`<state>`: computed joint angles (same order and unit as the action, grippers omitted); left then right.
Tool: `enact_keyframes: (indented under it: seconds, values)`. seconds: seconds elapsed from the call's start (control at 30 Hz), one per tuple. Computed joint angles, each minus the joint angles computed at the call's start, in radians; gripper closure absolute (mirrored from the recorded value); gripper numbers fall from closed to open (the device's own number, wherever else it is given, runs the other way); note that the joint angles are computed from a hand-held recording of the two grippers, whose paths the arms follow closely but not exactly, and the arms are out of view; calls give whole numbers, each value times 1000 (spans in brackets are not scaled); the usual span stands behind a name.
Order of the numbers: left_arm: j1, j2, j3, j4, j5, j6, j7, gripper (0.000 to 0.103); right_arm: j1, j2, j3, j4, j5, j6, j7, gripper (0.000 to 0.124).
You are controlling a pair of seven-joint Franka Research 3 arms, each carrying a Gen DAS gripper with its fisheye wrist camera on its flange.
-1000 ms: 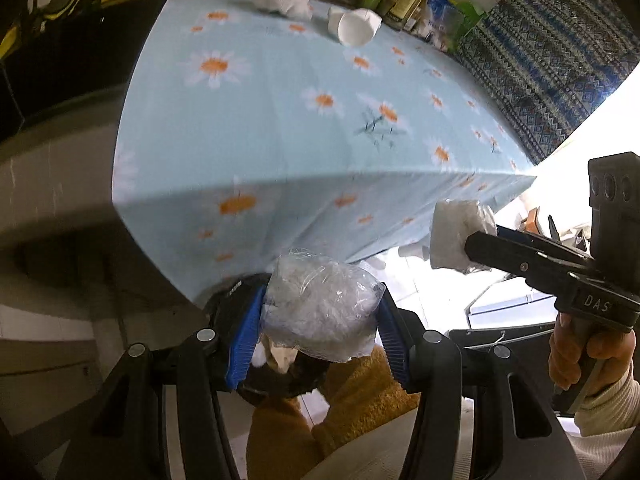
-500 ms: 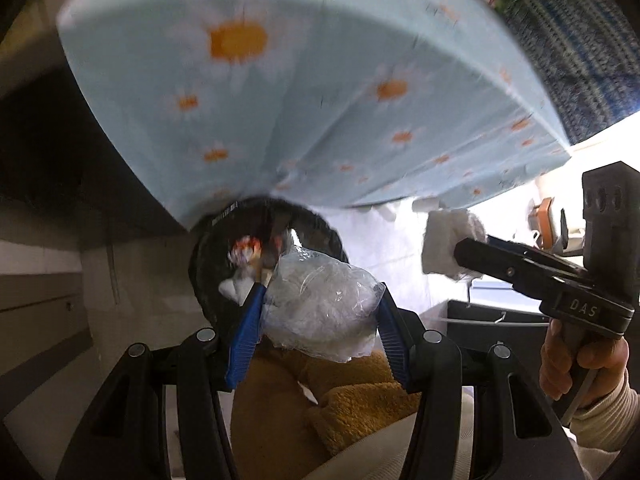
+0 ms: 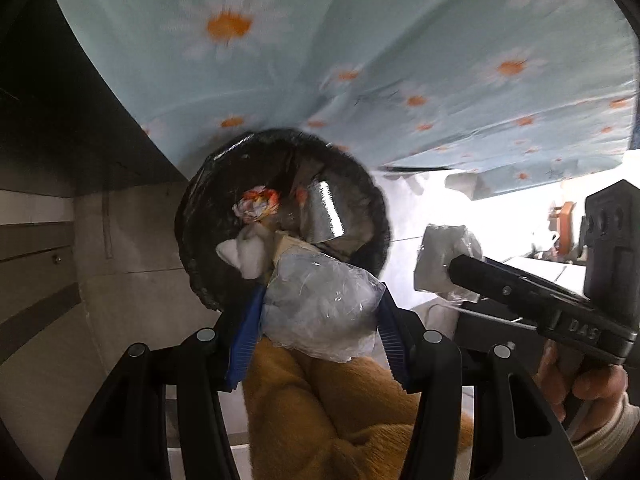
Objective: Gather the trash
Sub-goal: 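Open both grippers to drop the plastic bundles into the bin, then raise both tools back up toward the counter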
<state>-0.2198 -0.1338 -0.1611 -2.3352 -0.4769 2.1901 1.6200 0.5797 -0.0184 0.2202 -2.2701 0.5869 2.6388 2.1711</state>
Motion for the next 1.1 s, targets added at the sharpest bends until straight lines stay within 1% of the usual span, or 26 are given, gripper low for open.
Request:
enact_keyframes:
  seconds: [0.07, 0.1, 0.2, 0.3, 0.4, 0.47, 0.5, 0.53, 0.6, 0.7, 0.9, 1.1]
  values:
    - [4, 22, 1, -7, 2, 21, 3, 51, 3, 26, 3, -5, 7, 21, 1, 75]
    - [6, 32, -2, -15, 6, 43, -7, 51, 4, 39, 4, -6, 26, 28, -7, 75]
    - [13, 58, -4, -22, 6, 81, -3, 51, 1, 68, 5, -1, 61, 31, -22, 75]
    - [22, 87, -9, -23, 4, 109, -8, 50, 1, 97, 2, 10, 18, 30, -15, 75]
    - [29, 112, -17, -16, 19, 123, -22, 49, -4, 122, 8, 14, 47, 43, -41, 73]
    - [36, 128, -19, -5, 8, 107, -17, 44, -9, 136, 11, 19, 70, 38, -61, 73]
    - [38, 136, -21, 1, 10, 99, -19, 36, -10, 138, 12, 19, 75, 36, -64, 70]
    - [41, 140, -24, 4, 12, 95, -14, 30, -8, 139, 10, 19, 64, 39, -52, 63]
    - [44, 135, -28, 6, 36, 101, -19, 29, -4, 131, 6, 13, 38, 40, -21, 59]
    - [50, 120, -25, 4, 45, 98, -28, 29, -5, 108, 6, 3, 25, 34, -11, 59]
    - [55, 73, -15, -3, 73, 66, -52, 29, -3, 66, 3, 0, -11, 11, 7, 59]
    - [49, -7, 6, -2, 86, 25, -57, 29, -2, 1, -1, 14, -110, -32, 73, 59]
